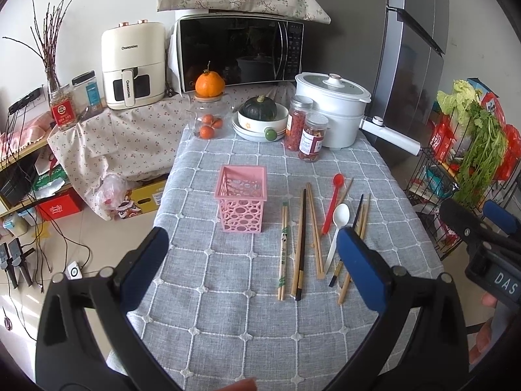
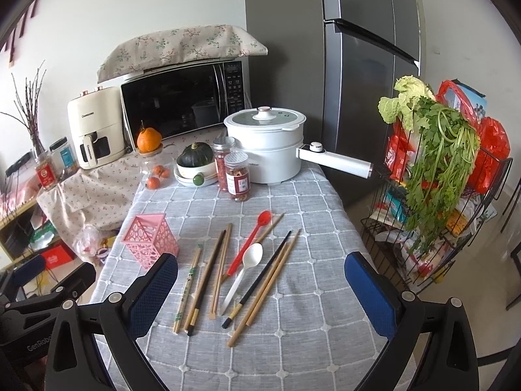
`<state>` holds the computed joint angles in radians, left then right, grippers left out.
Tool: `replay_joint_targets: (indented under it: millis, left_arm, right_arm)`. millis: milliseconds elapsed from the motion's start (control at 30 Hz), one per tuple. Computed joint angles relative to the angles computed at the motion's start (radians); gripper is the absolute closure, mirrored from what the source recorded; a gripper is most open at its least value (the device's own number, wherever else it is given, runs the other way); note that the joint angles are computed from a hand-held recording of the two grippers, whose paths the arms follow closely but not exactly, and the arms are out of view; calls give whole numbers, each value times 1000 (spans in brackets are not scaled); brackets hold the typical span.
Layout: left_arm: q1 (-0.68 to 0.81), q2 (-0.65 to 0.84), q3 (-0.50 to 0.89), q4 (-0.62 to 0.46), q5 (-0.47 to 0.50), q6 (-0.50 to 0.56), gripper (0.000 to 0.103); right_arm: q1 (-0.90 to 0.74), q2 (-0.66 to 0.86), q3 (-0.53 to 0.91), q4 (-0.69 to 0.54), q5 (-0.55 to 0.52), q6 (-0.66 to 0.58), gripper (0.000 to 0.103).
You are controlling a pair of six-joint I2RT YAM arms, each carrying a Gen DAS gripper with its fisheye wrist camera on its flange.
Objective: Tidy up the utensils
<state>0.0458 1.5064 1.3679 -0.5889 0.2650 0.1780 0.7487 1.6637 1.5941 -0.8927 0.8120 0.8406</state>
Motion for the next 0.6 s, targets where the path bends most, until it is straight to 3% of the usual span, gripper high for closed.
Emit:
replay_joint_targets:
  millis: [600]
  left_arm:
    - [4,8,16,-4,18,2,1]
  right_arm:
    - [0,3,5,1,-5,-6,0]
